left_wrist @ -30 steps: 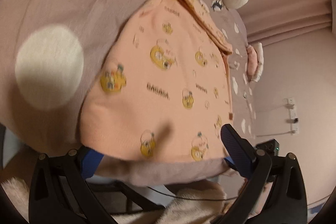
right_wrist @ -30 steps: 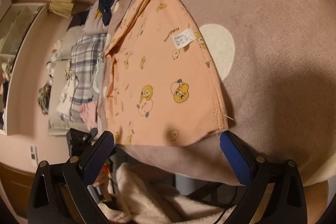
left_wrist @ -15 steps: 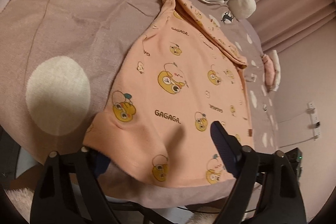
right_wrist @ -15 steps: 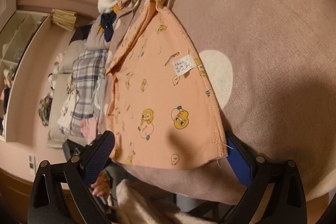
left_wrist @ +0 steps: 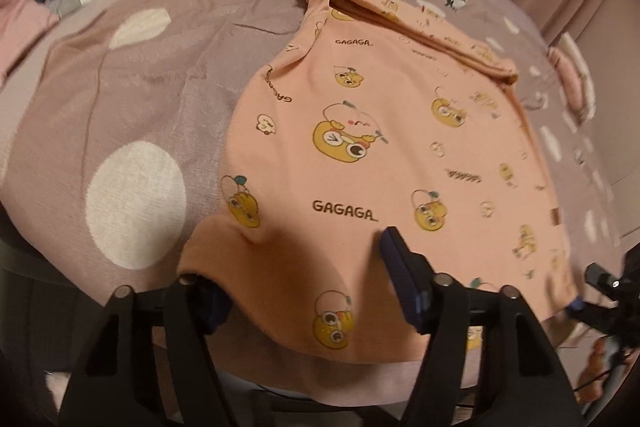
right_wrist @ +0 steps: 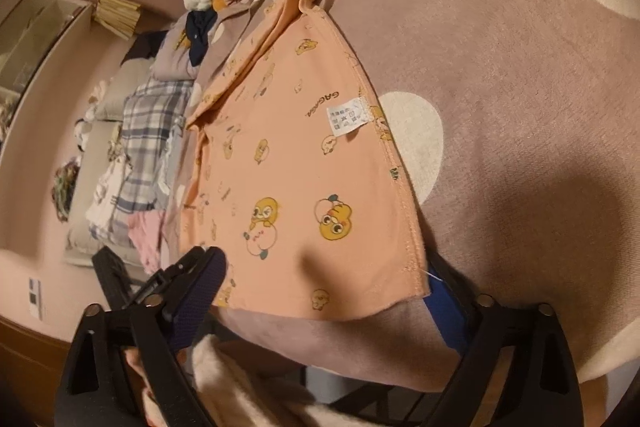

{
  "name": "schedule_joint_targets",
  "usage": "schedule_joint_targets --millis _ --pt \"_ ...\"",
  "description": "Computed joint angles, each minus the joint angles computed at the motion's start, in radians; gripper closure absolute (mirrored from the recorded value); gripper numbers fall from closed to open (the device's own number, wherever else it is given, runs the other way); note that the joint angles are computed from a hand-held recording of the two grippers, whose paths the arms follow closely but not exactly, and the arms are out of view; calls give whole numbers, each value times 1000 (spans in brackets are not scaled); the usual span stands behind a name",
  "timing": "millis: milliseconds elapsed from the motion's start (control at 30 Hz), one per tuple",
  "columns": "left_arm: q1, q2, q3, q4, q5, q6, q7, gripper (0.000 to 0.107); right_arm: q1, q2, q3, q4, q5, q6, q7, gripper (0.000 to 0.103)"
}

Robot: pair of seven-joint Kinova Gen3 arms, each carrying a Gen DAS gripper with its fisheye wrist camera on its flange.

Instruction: Fold small clothes

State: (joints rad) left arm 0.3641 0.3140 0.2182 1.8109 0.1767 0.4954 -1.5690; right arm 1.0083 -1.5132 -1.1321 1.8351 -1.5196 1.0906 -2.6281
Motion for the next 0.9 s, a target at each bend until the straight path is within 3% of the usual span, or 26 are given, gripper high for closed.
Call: schedule_joint_targets --millis 100,200,333,433,533,800,900 --pt "17 4 -15 -4 -28 -1 19 52 0 10 -2 -3 16 18 10 25" --pt "3 8 -11 -11 -18 9 17 55 1 14 -4 -4 16 23 16 26" --pt "27 6 -30 -18 -51 11 54 68 11 22 -4 -30 40 41 17 27" --pt "31 0 -28 -13 -67 12 56 71 34 41 -9 -80 89 81 24 35" --pt "28 0 -25 -12 -64 10 59 72 51 54 -11 -124 134 121 36 43" --pt "-15 2 6 -20 -22 20 12 93 48 40 9 -119 175 173 -22 87" --pt "-56 6 26 -27 43 36 -31 97 31 21 20 -98 166 156 -24 89"
